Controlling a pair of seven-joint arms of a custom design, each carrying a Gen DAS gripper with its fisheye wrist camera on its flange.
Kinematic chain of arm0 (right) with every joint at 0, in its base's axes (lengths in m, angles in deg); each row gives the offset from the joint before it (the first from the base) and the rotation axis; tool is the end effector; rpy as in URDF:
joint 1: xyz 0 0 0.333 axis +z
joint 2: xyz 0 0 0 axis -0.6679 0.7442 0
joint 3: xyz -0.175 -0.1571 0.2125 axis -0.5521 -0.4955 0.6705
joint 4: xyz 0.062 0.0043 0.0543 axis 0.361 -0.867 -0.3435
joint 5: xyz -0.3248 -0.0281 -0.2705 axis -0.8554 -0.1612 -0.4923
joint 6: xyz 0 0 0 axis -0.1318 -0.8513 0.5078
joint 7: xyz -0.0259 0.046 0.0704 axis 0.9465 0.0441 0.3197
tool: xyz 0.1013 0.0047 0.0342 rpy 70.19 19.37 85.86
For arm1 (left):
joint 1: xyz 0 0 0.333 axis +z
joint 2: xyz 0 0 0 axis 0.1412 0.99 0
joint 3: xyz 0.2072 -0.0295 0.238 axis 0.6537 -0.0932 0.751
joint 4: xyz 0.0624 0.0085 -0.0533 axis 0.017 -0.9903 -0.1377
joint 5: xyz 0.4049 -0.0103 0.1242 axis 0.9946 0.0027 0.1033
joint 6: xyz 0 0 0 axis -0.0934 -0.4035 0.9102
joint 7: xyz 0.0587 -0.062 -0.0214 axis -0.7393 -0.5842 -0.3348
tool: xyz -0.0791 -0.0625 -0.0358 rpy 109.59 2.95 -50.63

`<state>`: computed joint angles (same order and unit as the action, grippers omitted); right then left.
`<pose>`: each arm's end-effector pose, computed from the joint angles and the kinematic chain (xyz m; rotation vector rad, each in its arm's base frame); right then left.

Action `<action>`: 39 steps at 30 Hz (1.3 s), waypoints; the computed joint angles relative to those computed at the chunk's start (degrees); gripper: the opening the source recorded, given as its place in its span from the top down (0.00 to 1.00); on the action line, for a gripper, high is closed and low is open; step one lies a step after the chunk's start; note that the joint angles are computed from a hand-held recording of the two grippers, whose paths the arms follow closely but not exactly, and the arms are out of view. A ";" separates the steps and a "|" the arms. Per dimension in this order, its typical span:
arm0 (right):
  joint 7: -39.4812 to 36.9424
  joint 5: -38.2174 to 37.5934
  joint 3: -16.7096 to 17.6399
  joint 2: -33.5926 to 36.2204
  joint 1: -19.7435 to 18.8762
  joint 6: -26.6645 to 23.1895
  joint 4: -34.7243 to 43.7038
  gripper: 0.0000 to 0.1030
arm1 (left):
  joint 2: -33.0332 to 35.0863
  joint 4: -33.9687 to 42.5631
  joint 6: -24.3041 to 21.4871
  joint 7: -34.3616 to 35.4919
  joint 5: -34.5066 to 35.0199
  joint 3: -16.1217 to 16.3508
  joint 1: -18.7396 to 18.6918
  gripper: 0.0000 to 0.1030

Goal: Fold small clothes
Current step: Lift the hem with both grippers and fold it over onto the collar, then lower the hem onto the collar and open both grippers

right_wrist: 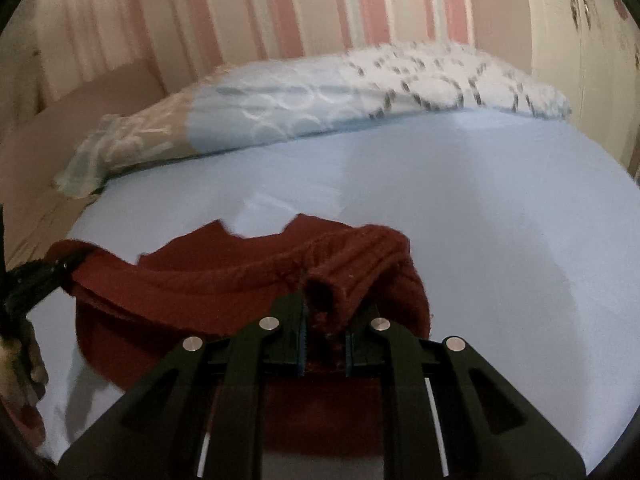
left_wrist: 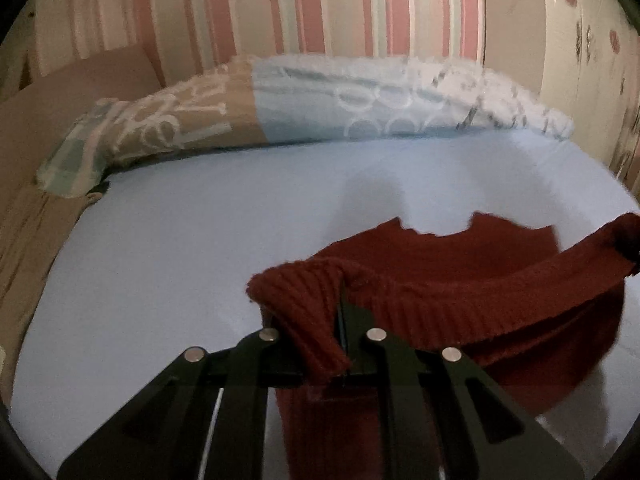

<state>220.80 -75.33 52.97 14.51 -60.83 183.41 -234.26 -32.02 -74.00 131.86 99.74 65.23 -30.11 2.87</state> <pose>0.4257 0.0665 0.4419 -1.2396 2.1191 -0.7503 0.6061 -0.2405 0.4405 -1.1734 2.2640 -0.8778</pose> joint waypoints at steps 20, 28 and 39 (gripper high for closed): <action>8.08 -18.49 -1.15 10.57 -5.79 9.39 3.69 0.03 | 9.41 9.91 -4.98 3.61 1.62 -6.34 7.00 0.08; -7.02 -11.69 -6.80 16.07 3.18 1.51 7.04 0.29 | 6.55 5.87 -5.22 12.54 -1.01 -6.35 6.17 0.06; -1.71 -12.52 -12.50 30.62 5.09 -3.93 16.99 0.34 | 19.17 21.19 -17.75 -7.62 13.61 2.91 -2.92 0.05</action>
<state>219.10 -87.85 40.47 45.13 -55.74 179.48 -217.26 -12.85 -52.80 114.11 92.12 78.84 -27.20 -0.04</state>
